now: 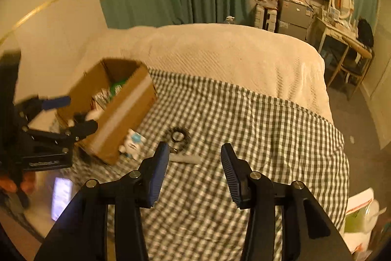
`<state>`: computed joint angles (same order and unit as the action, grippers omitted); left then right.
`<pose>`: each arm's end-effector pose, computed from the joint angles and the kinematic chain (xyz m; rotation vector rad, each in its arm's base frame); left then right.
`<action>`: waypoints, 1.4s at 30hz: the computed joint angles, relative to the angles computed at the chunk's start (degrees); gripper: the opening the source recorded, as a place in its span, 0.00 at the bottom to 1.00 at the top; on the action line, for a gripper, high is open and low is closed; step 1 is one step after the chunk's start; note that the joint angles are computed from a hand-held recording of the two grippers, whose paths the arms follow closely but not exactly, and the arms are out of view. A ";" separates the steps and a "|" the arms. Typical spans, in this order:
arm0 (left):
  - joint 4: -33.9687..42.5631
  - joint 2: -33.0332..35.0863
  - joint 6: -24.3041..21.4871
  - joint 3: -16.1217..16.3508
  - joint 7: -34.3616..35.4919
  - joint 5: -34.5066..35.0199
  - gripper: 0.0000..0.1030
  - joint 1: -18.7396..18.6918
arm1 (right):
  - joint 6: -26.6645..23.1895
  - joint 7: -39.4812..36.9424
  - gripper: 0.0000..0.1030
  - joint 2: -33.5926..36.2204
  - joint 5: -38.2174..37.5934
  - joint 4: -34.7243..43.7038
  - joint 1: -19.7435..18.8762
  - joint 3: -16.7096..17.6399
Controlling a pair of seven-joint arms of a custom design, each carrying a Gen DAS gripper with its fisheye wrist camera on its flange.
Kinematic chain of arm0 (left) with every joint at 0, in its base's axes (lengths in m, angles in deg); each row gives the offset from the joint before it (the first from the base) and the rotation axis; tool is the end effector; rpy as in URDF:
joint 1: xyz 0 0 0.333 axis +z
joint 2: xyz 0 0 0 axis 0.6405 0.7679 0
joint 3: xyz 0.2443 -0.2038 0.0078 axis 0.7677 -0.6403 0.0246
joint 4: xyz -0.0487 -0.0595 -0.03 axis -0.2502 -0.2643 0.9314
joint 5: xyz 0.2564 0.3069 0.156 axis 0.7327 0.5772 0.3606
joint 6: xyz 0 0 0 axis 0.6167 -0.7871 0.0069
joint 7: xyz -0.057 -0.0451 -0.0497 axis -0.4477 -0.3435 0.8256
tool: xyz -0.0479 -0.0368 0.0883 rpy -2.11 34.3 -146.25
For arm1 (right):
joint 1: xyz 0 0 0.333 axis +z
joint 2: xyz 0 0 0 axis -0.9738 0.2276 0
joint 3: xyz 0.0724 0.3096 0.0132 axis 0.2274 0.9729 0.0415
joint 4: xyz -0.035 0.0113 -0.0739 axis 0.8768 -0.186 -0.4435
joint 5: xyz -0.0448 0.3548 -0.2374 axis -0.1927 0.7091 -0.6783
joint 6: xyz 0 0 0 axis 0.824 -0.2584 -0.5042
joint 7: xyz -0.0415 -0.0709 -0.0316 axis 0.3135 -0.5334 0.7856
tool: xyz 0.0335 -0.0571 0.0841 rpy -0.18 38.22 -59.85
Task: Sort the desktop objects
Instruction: 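Move both tools back over the bead bracelet and white foam tube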
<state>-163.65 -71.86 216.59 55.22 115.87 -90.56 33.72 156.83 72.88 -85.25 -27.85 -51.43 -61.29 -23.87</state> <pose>0.6984 -0.2235 0.5814 -1.1675 2.3731 -0.7556 0.6255 0.2055 0.5817 -1.6972 1.8926 -0.6554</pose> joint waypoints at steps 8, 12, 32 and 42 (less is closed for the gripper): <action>6.29 9.09 -2.81 -0.59 -1.53 1.46 0.88 -1.61 | 7.33 -4.64 0.43 4.45 7.50 -2.64 -1.69 -1.66; 10.17 13.67 -5.00 -2.48 1.34 -1.45 0.88 -0.09 | 8.40 -6.20 0.43 7.08 9.16 -2.25 -1.31 -2.50; 14.61 20.29 -6.53 -0.72 4.66 3.98 0.89 -1.66 | 3.72 -12.09 0.43 17.94 15.77 8.74 2.31 -4.62; 22.55 25.13 -12.20 -0.07 -0.93 4.46 0.89 -2.91 | 3.32 -10.42 0.44 15.59 15.05 5.65 2.20 -4.83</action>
<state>-141.10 -46.73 204.39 55.16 114.94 -86.10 30.81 160.15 62.46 -69.66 -12.81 -45.78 -59.09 -28.70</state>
